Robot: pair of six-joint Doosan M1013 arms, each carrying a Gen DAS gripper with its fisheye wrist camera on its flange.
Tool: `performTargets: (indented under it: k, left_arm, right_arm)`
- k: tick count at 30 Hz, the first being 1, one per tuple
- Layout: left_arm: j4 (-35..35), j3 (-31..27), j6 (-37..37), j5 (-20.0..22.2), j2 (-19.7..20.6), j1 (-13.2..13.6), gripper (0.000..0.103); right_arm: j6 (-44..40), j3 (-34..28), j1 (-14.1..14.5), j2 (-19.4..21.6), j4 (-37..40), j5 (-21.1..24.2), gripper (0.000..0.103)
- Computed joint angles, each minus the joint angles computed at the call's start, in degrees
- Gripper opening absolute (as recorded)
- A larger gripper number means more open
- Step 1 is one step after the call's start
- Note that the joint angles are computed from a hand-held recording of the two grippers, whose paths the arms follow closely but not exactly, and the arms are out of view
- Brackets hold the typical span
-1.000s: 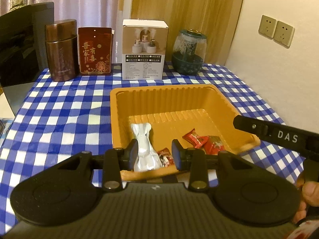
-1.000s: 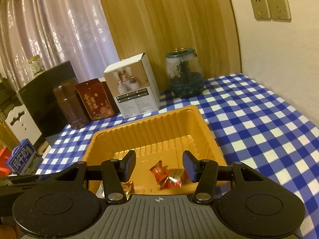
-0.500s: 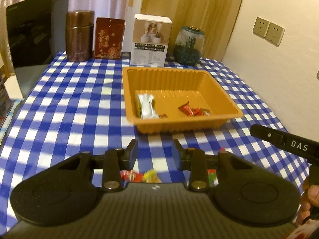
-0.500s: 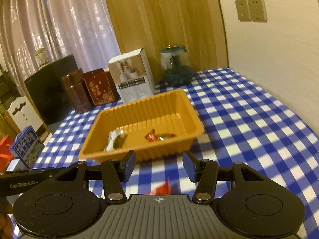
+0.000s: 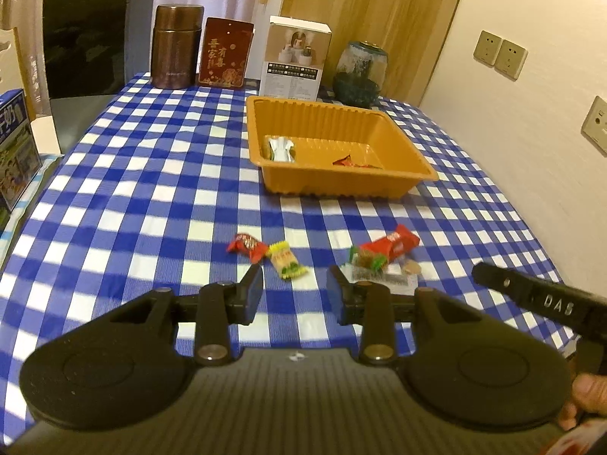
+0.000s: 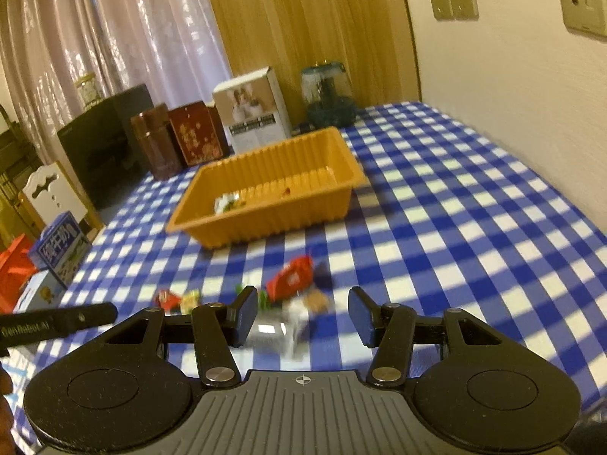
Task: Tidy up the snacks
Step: 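Lift both open grippers from the tray and move back to the snack pile, then grasp the clear packet with dark contents with the right gripper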
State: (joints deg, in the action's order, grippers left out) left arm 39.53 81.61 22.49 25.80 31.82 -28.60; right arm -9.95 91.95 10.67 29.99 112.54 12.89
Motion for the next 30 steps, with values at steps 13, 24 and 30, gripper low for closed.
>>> performTargets:
  k: [13, 24, 30]
  left_arm:
    - [0.65, 1.66, -1.56, 0.57, -0.73, -0.62, 0.034]
    - [-3.59, 0.46, 6.41, 3.27, 0.57, -0.13, 0.051]
    - [-5.70, -0.33, 8.60, 3.91, 1.59, 0.51, 0.063]
  right_arm:
    - [6.19, 1.64, -0.91, 0.06, -10.43, 3.38, 0.054]
    - [18.82, -4.46, -0.60, 3.80, -35.81, 7.39, 0.065]
    - [16.30, -8.77, -0.52, 6.41, -41.90, 10.67, 0.067]
